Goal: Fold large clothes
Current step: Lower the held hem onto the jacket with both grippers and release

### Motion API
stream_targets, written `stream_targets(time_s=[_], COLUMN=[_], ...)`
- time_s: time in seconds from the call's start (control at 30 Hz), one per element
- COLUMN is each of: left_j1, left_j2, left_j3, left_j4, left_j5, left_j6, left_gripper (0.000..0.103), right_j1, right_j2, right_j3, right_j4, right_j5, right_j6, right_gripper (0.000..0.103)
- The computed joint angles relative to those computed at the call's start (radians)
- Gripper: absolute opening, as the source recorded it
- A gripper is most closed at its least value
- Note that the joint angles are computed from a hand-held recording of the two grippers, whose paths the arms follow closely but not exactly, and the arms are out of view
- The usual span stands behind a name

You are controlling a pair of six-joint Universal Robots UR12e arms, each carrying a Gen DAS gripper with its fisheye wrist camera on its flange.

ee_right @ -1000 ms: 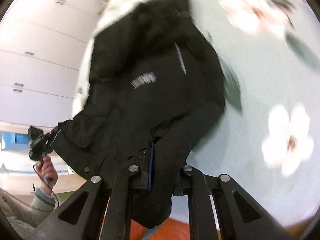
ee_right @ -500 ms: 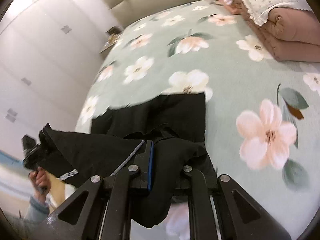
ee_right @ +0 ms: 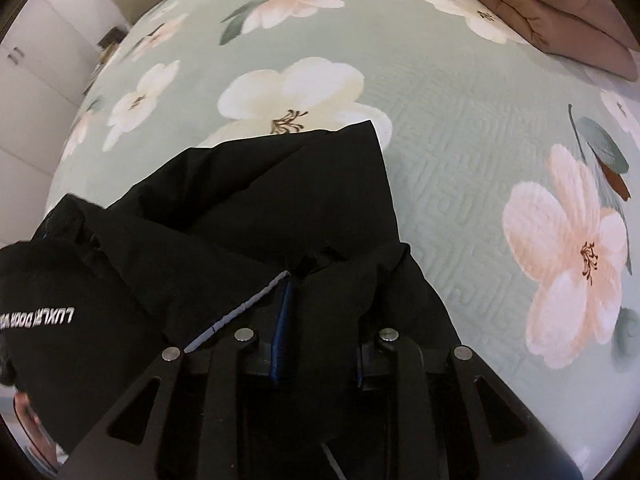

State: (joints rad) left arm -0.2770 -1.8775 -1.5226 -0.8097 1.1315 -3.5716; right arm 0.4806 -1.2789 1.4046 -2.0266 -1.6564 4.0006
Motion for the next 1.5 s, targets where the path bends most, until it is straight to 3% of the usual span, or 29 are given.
stream_targets(time_s=[0.2, 0.27, 0.4, 0.47, 0.57, 0.63, 0.7, 0.77, 0.87, 0.97, 1.1, 1.2, 1.37, 1.43, 1.47, 1.5], left_j1=[0.036, 0.047, 0.109, 0.14, 0.185, 0.195, 0.181, 0.163, 0.107, 0.071, 0.063, 0.052, 0.058, 0.058, 0.052, 0.042], left_j2=[0.01, 0.032, 0.084, 0.106, 0.15, 0.184, 0.204, 0.192, 0.148, 0.104, 0.049, 0.022, -0.017, -0.025, -0.024, -0.02], left_j3=[0.005, -0.008, -0.065, -0.101, -0.173, -0.198, -0.183, -0.157, -0.083, -0.037, 0.007, 0.043, 0.066, 0.061, 0.055, 0.059], left_j4=[-0.059, -0.034, 0.026, 0.072, 0.242, 0.297, 0.21, 0.139, 0.006, -0.032, -0.085, -0.147, -0.166, -0.128, -0.082, -0.077], left_j5=[-0.116, -0.144, -0.378, -0.464, -0.527, -0.465, -0.357, -0.312, -0.15, -0.033, -0.037, 0.006, -0.101, -0.135, -0.125, -0.074], left_j6=[0.087, 0.102, 0.124, 0.074, -0.057, -0.085, -0.029, -0.001, 0.064, 0.097, 0.093, 0.114, 0.117, 0.088, 0.076, 0.095], left_gripper=[0.016, 0.017, 0.036, 0.056, 0.062, 0.077, 0.079, 0.079, 0.078, 0.079, 0.079, 0.079, 0.079, 0.073, 0.047, 0.033], right_j1=[0.001, 0.0, -0.011, -0.017, -0.024, -0.025, -0.017, -0.008, 0.006, 0.007, -0.016, -0.029, -0.076, -0.082, -0.077, -0.071], right_j2=[0.021, 0.015, -0.002, -0.008, -0.026, -0.05, -0.077, -0.105, -0.129, -0.106, -0.06, -0.027, 0.006, 0.007, 0.002, -0.003], right_j3=[-0.043, -0.041, -0.012, -0.002, 0.018, 0.042, 0.058, 0.075, 0.072, 0.03, 0.0, -0.021, -0.018, -0.004, 0.003, 0.006], right_j4=[0.063, 0.062, 0.023, 0.007, -0.037, -0.096, -0.137, -0.18, -0.187, -0.111, -0.101, -0.102, -0.106, -0.144, -0.163, -0.171], right_j5=[-0.016, -0.01, 0.025, 0.042, 0.073, 0.095, 0.086, 0.079, 0.028, -0.023, -0.006, -0.005, 0.111, 0.128, 0.112, 0.086], right_j6=[0.027, 0.016, 0.027, 0.035, 0.025, -0.001, -0.03, -0.06, -0.151, -0.248, -0.361, -0.415, -0.463, -0.456, -0.458, -0.461], right_gripper=[0.028, 0.028, 0.028, 0.03, 0.035, 0.041, 0.062, 0.073, 0.077, 0.077, 0.077, 0.077, 0.077, 0.062, 0.027, 0.011])
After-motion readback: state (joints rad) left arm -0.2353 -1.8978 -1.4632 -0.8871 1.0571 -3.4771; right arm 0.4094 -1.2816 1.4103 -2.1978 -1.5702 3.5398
